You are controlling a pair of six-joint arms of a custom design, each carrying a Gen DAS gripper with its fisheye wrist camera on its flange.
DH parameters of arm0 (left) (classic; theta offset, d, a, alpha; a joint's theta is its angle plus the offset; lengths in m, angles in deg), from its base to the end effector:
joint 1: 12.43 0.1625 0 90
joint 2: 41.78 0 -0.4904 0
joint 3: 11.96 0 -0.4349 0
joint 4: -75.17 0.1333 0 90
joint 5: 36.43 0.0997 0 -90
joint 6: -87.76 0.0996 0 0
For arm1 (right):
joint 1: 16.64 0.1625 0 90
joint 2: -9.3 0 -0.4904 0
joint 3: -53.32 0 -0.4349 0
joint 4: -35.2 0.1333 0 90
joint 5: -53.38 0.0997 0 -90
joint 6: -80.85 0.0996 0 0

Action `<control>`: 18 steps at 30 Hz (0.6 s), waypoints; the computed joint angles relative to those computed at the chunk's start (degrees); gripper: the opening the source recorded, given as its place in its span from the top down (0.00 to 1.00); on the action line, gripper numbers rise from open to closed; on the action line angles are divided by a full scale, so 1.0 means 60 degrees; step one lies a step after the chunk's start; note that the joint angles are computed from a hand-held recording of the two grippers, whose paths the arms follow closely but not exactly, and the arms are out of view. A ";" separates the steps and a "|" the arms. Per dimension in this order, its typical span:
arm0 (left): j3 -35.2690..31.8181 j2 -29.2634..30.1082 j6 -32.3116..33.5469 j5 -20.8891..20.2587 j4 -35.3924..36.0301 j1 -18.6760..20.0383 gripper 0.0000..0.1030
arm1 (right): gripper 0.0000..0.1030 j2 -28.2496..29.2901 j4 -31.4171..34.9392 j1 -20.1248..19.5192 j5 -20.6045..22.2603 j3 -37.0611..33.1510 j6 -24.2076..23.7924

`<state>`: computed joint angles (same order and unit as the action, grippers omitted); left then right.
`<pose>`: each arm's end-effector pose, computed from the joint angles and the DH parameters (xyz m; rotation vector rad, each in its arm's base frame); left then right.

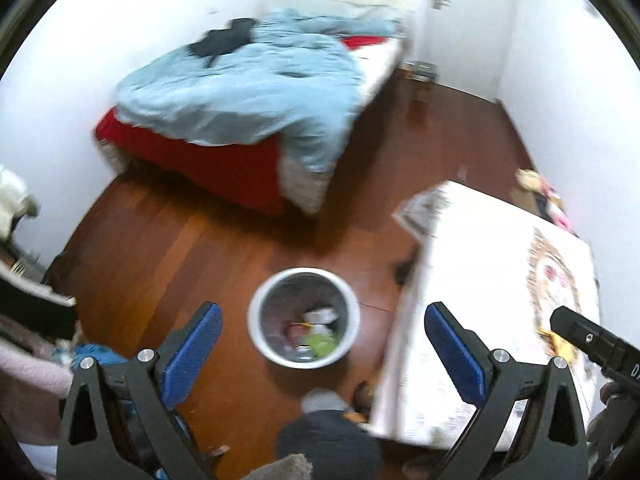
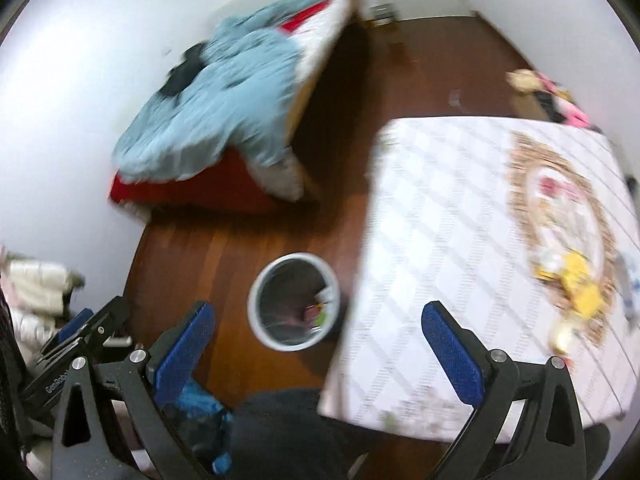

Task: Collect trash
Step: 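Move both tools back from the bin toward the table, then grasp the Perfectland milk carton with the left tool while the right tool grasps the white-blue box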

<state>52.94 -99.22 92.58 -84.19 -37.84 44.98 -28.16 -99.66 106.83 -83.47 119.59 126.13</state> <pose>-0.2681 -0.7911 0.4750 0.6589 2.3463 -0.5482 0.5386 -0.7048 0.2133 -0.4106 -2.4798 0.9630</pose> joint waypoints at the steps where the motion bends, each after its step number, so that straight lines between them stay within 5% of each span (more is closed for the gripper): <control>1: 0.0183 0.0018 -0.0072 -0.0184 0.0058 -0.0100 0.00 | 0.00 -0.0482 -0.0131 -0.0024 -0.0196 0.0687 0.0384; 7: 0.1752 0.0275 -0.0141 -0.1244 0.0096 -0.0895 0.00 | 0.00 -0.3214 0.0908 -0.0456 -0.1167 0.4096 0.3303; 12: 0.2727 0.1116 -0.0097 -0.1090 -0.0686 -0.1522 0.00 | 0.00 -0.5198 0.3178 -0.1438 -0.1536 0.5776 0.5145; 15: 0.2660 0.1855 -0.0215 -0.0964 -0.0687 -0.1609 0.00 | 0.00 -0.5958 0.3899 -0.2373 -0.1462 0.6421 0.5224; 18: 0.2628 0.2356 -0.0156 -0.0711 -0.0726 -0.1690 0.00 | 0.01 -0.6359 0.3305 -0.3226 -0.1240 0.7002 0.4308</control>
